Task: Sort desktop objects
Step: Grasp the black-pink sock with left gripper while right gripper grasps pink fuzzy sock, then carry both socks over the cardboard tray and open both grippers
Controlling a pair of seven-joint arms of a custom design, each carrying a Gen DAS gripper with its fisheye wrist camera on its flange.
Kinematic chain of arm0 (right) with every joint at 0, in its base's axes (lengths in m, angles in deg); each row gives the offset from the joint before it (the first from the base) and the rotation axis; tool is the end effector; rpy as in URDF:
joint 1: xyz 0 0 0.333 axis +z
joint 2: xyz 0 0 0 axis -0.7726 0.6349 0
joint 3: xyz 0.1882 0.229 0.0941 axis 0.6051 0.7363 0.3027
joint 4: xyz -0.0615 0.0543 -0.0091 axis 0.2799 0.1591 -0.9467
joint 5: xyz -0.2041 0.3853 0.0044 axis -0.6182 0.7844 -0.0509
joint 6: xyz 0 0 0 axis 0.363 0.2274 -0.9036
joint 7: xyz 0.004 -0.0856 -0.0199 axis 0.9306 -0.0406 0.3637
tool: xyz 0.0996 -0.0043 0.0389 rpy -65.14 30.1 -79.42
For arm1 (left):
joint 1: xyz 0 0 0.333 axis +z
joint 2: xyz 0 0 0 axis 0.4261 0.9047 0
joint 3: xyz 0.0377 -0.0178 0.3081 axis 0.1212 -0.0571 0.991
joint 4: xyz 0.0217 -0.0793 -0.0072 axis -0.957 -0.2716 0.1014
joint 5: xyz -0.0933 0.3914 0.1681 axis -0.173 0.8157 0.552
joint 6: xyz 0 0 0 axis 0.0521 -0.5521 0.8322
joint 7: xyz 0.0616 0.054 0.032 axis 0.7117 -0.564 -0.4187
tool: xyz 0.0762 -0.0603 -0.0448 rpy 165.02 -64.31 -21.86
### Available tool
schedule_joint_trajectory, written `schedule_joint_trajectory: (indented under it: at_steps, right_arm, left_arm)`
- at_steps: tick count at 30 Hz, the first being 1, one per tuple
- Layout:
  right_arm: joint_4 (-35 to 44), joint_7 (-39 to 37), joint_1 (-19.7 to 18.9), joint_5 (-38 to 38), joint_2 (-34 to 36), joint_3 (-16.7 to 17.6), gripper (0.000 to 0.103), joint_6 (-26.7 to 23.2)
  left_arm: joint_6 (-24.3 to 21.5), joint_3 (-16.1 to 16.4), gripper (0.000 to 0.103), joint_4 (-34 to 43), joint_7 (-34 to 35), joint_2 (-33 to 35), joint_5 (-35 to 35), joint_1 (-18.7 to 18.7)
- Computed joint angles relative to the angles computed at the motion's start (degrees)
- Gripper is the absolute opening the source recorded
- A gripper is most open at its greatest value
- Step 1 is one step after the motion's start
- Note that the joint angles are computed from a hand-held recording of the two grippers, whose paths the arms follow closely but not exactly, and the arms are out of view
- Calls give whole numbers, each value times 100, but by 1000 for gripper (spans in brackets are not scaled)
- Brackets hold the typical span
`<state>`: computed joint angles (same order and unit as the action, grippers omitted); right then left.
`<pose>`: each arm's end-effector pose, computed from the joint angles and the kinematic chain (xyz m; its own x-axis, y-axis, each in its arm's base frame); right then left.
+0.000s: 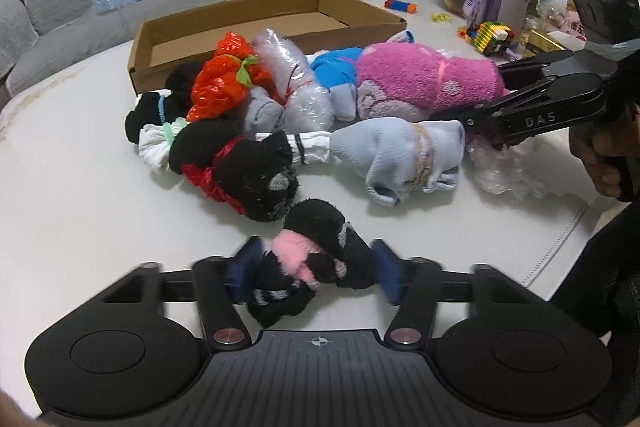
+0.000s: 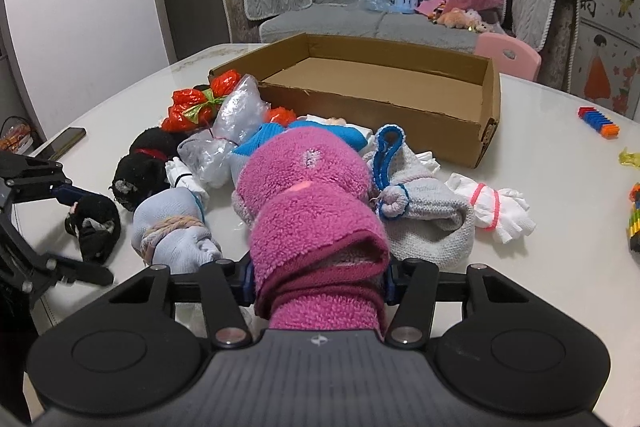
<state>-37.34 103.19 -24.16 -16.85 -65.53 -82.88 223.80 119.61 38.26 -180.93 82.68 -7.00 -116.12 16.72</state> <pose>0.5728 0.3236 0.4570 0.3286 -0.9411 -0.0794 -0.6306 -0.1560 -0.7603 0.5988 -0.1891 0.4548 -0.6737 -0.7389 -0.0070 -0.5497 0.5074 -0.6636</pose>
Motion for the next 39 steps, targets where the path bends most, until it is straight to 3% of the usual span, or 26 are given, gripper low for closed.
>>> schedule_joint_trajectory:
  at_steps: [5,10,14,21,25,30,34,39]
  right_arm:
    - [-30,65,35,-112,-33,-34,46,89]
    - [-188,375,23,-263,-167,-112,46,484]
    - [-282,635,-1,-381,-270,-183,46,713]
    - [-108,2991,96,-2689,-398,-633,46,914]
    - [123,3989,-92,-3639,-433,-571,46,862]
    - [581,3549,-448,-3256,-292,-220,46,574]
    - [1181,2395,-564,-2265,107,-75,46,502]
    - [2190,1050,-690,-964,920,179,46,75]
  left_arm:
    - [-23,4,52,-104,-43,-118,166,-32]
    - [57,70,52,-247,-229,-255,419,-82]
    - [61,178,52,-253,-299,-390,216,-104]
    - [284,345,52,-14,-552,-517,137,-128]
    - [306,379,52,496,-753,-351,224,-65]
    - [239,224,52,1538,-1149,242,554,122]
    - [100,15,53,2692,-1688,1051,1131,250]
    - [-391,-68,53,4591,-2532,2478,2148,125]
